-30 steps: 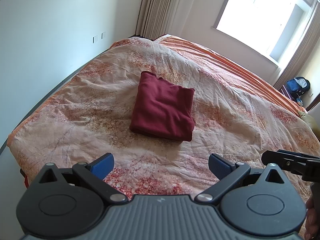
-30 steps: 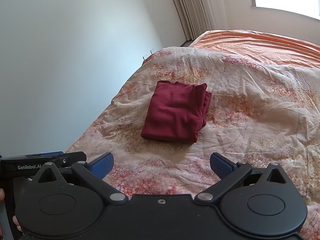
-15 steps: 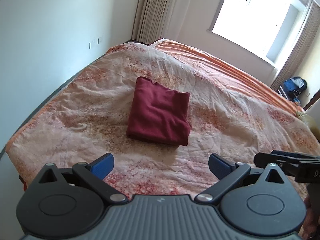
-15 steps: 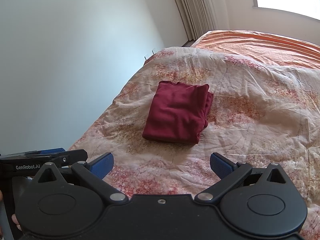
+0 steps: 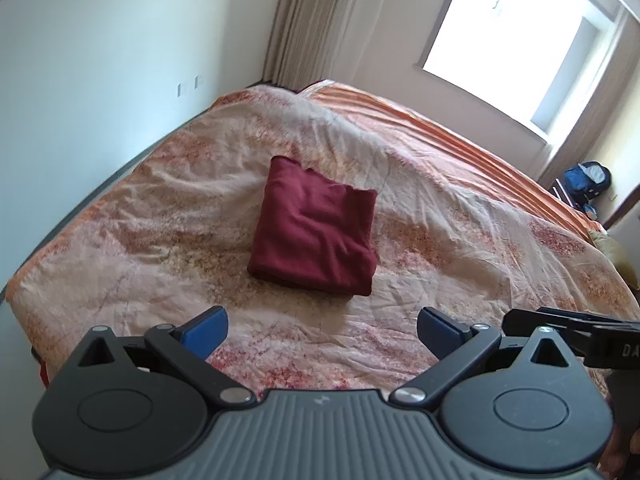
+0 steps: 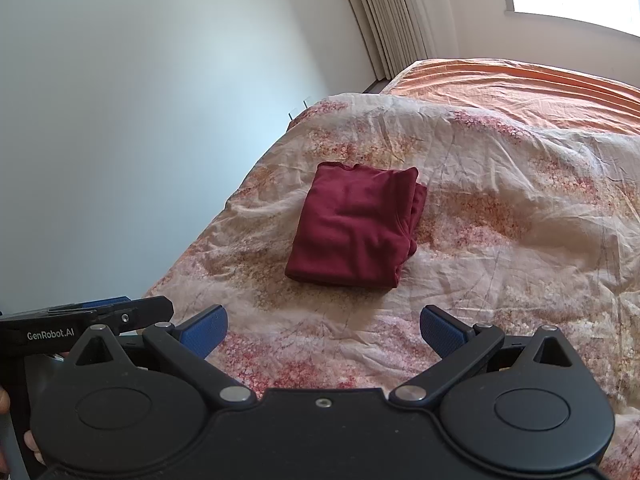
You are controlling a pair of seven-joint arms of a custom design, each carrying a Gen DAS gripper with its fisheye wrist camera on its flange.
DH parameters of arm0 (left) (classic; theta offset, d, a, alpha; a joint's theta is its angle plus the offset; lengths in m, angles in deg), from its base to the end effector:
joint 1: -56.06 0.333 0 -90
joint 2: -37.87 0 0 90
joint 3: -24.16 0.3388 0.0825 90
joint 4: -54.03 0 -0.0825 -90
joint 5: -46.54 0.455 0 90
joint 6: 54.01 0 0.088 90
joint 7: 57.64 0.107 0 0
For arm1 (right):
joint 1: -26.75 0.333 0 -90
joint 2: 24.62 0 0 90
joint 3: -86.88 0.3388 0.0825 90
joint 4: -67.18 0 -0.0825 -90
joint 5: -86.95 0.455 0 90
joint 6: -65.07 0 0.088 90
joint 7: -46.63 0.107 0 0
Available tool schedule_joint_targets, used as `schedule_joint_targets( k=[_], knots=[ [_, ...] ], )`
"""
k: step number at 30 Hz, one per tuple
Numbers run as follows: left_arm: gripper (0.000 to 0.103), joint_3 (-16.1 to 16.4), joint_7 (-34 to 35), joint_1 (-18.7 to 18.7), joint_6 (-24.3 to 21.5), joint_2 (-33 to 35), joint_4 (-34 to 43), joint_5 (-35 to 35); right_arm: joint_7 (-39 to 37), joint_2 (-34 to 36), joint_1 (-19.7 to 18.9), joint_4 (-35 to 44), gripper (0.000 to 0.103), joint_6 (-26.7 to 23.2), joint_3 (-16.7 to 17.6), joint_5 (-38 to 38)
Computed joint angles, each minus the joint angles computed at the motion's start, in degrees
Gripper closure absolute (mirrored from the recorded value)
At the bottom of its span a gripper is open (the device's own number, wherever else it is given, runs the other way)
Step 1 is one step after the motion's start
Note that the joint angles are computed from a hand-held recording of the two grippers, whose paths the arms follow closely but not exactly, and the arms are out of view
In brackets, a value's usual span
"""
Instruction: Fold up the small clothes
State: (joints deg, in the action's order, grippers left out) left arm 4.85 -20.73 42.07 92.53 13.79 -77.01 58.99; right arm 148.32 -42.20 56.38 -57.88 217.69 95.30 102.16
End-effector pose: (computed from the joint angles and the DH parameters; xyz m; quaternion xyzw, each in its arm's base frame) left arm 0.4379 -0.3142 0.5814 -0.7194 0.5973 -0.3144 0.1639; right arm 0.4513 0.3540 0.6071 -0.7375 0.5518 -0.0564 0.3852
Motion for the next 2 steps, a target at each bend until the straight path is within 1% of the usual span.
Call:
schedule_joint_targets(
  k=[2],
  knots=[
    [0.0, 0.0, -0.08, 0.05, -0.25, 0.11, 0.1, 0.0, -0.2, -0.17, 0.09, -0.3, 0.001, 0.25, -0.08, 0.11]
  ],
)
